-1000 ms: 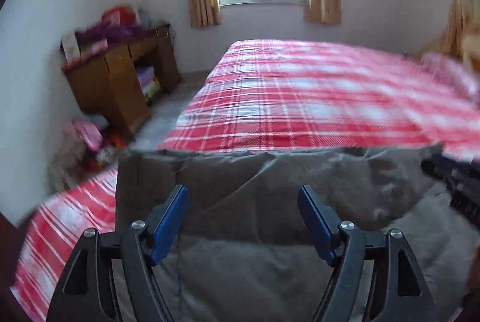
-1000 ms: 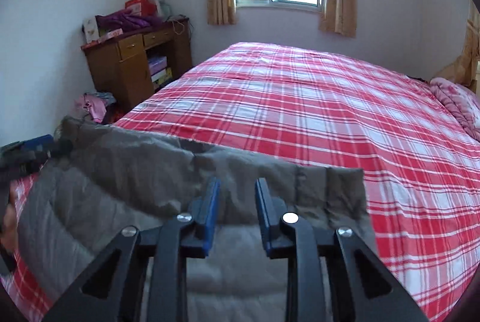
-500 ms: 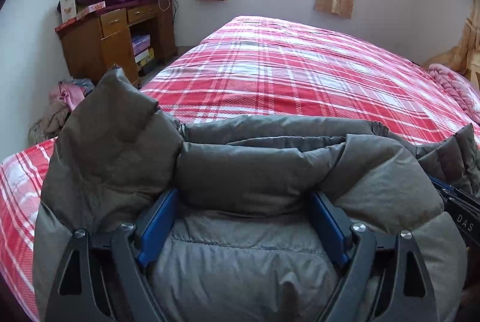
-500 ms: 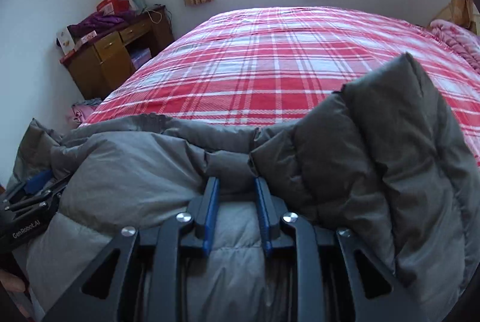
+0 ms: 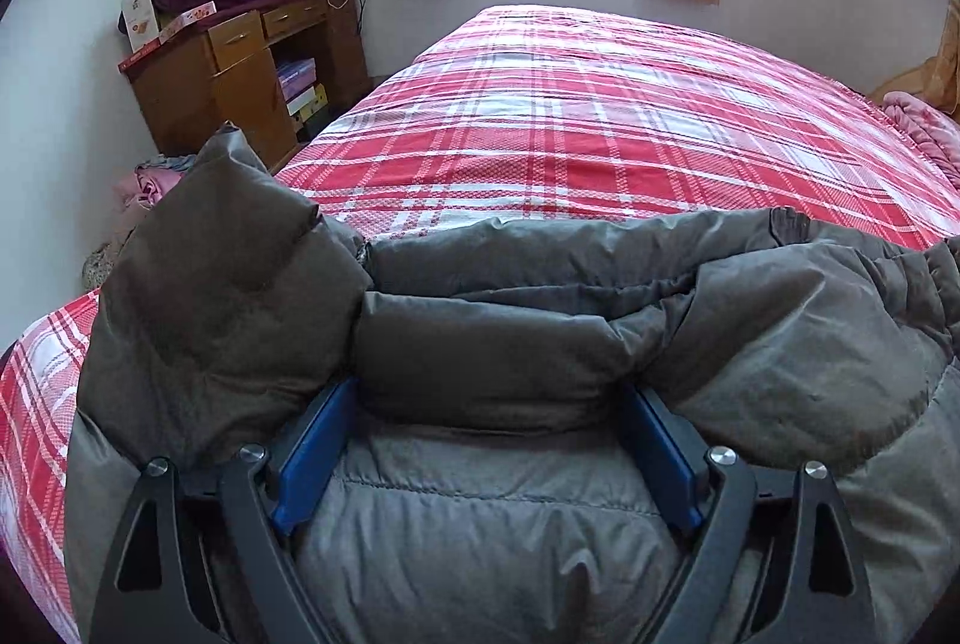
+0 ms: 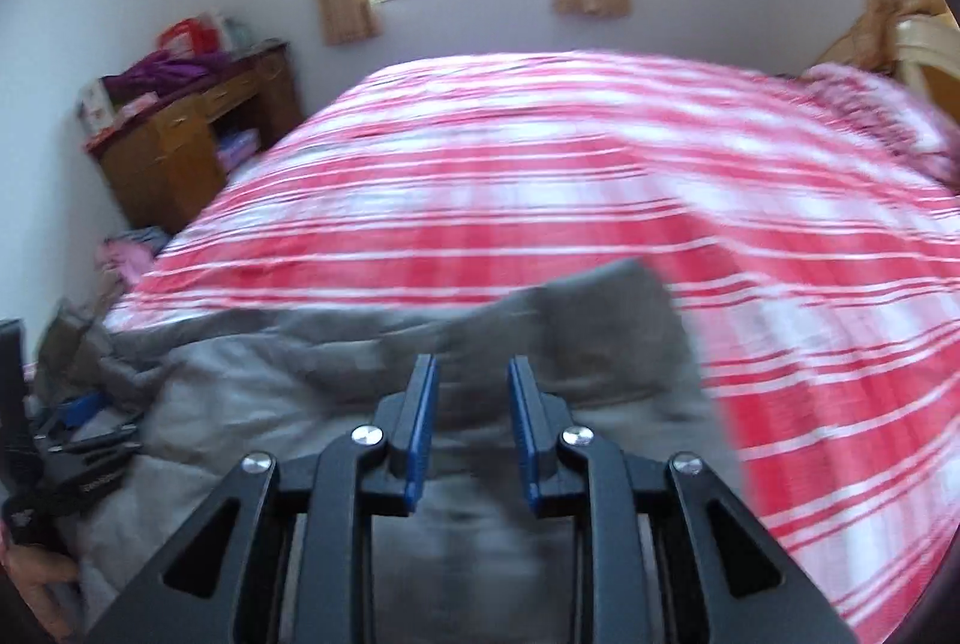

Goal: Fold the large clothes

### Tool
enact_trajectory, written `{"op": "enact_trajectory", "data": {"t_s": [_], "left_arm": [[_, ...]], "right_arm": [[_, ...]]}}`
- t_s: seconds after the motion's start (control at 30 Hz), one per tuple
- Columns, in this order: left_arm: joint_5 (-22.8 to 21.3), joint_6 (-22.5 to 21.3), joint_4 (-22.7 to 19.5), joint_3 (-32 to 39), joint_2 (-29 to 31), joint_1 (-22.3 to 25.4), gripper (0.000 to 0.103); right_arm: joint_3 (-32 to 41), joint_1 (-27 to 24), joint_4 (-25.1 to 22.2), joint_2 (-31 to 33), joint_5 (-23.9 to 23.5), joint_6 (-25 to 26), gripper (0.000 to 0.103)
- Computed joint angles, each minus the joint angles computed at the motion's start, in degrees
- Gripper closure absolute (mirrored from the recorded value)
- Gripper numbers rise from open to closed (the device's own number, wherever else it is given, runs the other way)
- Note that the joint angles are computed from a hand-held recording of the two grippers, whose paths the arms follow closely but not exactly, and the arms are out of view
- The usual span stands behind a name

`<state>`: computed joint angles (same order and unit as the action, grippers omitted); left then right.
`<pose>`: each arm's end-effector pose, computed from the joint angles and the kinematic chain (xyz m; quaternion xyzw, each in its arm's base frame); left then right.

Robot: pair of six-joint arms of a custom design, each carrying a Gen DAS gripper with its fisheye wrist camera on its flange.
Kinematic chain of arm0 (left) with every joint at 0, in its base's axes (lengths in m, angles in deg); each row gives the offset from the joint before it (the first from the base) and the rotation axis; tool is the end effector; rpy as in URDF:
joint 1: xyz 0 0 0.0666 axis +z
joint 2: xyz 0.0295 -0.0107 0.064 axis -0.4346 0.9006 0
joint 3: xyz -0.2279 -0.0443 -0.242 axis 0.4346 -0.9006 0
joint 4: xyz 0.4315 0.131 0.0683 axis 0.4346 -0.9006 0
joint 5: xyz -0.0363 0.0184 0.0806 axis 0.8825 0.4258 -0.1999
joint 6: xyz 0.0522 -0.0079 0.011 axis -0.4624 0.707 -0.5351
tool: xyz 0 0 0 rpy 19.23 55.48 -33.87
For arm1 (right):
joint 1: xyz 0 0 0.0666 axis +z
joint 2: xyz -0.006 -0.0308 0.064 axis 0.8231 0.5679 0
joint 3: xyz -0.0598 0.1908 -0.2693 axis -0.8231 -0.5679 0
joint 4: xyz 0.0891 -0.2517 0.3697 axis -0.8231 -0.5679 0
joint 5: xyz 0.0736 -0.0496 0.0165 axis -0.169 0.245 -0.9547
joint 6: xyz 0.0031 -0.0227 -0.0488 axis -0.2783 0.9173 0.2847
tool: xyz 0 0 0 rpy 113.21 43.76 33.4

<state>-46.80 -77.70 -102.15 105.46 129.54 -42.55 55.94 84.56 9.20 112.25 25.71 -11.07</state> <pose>0.4634 -0.1468 0.2575 0.2784 0.8871 -0.0904 0.3569 0.3077 0.1436 0.3095 0.3198 0.8540 -0.1077 0.3960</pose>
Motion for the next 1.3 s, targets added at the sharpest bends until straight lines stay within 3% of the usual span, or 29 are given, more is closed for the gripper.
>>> {"op": "enact_trajectory", "data": {"t_s": [0.07,0.1,0.17,0.27,0.4,0.5,0.63,0.7,0.77,0.87,0.97,1.07,1.17,1.3], "left_arm": [[0.00,-0.17,0.10,0.00,0.01,0.06,0.015],[-0.04,-0.24,0.17,-0.18,-0.21,0.04,0.015],[-0.11,-0.28,0.22,-0.20,-0.25,0.07,0.015],[-0.10,-0.35,0.15,-0.06,-0.08,0.11,0.015],[0.69,-0.40,-0.25,0.03,-0.23,0.39,0.015],[3.59,-2.79,-4.95,1.43,-0.92,1.74,0.015],[6.98,-4.92,-8.73,0.13,-7.06,7.01,0.015],[9.45,-6.02,-10.60,-0.55,-9.78,10.91,0.015],[11.12,-6.97,-10.42,-2.17,-12.27,14.15,0.015],[12.23,-6.57,-8.57,-5.03,-15.02,18.02,0.015],[14.49,-4.27,-9.16,-6.63,-15.53,20.53,0.015],[16.28,-4.40,-12.26,-6.27,-13.69,21.48,0.015],[15.92,-4.55,-12.15,-6.81,-12.58,21.82,0.015],[20.41,-2.85,-13.69,-6.65,-10.48,23.26,0.015]], "right_arm": [[-1.29,-1.92,-4.14,-0.79,-0.62,-2.17,0.077],[-3.23,-3.71,-3.74,-1.92,-3.52,-2.28,0.077],[-8.08,-5.96,1.66,-5.34,-7.78,-1.86,0.077],[-9.76,-6.83,4.71,-6.02,-8.36,-1.73,0.077],[-9.40,-6.87,4.95,-5.21,-8.15,-1.71,0.077],[-8.56,-7.05,4.52,-3.74,-7.60,-1.24,0.077],[-8.30,-6.24,1.00,-4.50,-7.68,-2.17,0.076],[-5.18,-5.53,-3.93,-1.81,-7.17,-2.65,0.076],[-2.95,-0.71,-7.40,-2.26,-0.78,-7.95,0.076],[-0.47,6.17,-3.41,-2.54,3.29,-8.07,0.076],[2.81,10.16,6.57,2.77,-0.81,-1.74,0.076],[5.85,11.18,13.22,10.62,-5.16,-0.20,0.076],[7.08,10.56,14.20,16.69,-7.81,-2.38,0.078],[5.28,10.80,16.93,18.67,-5.17,-0.96,0.078]]}}
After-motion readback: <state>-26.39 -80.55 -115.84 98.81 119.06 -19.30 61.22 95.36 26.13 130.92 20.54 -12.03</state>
